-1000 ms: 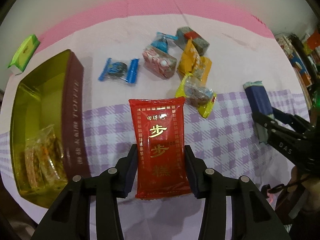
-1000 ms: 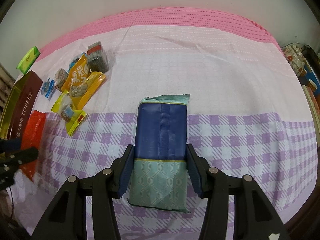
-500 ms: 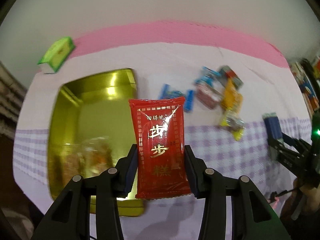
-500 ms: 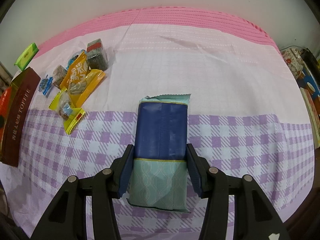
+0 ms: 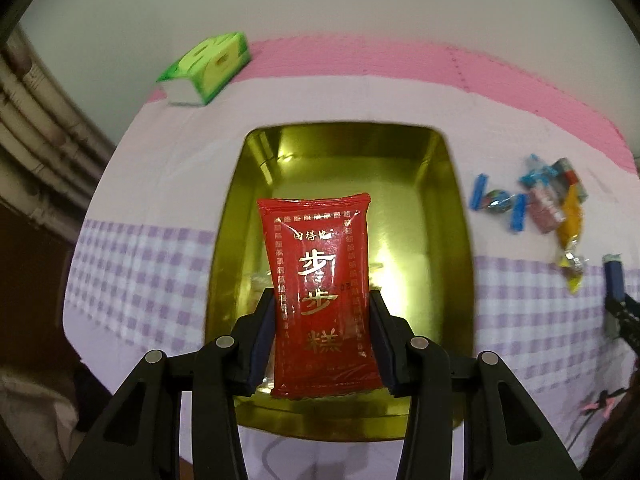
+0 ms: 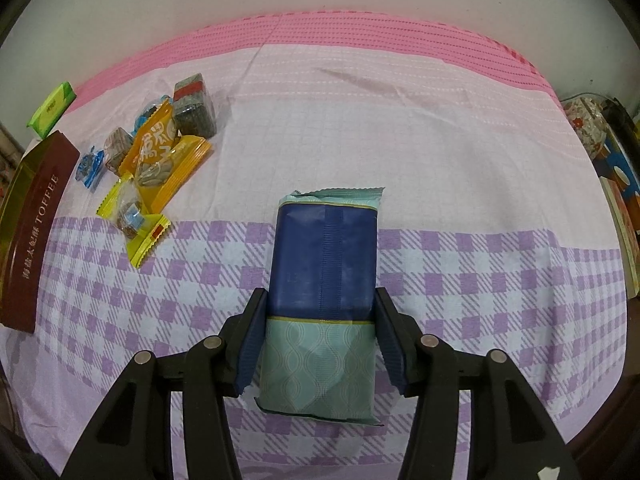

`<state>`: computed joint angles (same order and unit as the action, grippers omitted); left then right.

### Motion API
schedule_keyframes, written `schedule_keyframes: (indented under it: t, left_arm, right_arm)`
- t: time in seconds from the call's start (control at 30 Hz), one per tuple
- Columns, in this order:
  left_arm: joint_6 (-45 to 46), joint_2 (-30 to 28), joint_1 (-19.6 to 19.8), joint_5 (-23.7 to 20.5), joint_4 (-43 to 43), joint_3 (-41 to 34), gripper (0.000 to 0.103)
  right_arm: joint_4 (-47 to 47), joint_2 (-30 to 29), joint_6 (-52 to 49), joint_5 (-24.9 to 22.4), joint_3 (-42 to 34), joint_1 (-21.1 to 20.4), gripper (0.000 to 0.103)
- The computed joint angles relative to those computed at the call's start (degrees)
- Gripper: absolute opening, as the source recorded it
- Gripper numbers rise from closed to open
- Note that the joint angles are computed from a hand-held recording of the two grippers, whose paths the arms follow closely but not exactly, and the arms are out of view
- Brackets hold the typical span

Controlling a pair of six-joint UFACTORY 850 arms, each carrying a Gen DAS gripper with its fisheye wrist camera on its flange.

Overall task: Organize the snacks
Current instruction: 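Carry the red packet into the tin and open the left gripper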

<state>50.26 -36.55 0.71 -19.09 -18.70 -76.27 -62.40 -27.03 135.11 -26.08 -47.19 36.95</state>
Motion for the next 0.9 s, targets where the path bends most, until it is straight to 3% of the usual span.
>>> schedule_keyframes:
  t: [0.47,0.63,0.9]
  left_arm:
    - [-5.7,-3.0,1.7,1.1,8.9,-1.1,0.045]
    - [-8.0,-4.1,1.9,0.8,11.5,-1.7,0.045]
    - [-8.1,-4.2,1.9,2.1,13.5,-1.0,0.045]
  right_arm:
    - [2.0,-0.2,-1.9,0.0,-0.2,-0.2,0.052]
    - [2.1,-0.6,-2.1,-0.2,-0.9,-0.2,0.057]
    - [3.6,-1.0,-2.0,-0.5,-1.6,-0.2,0.055]
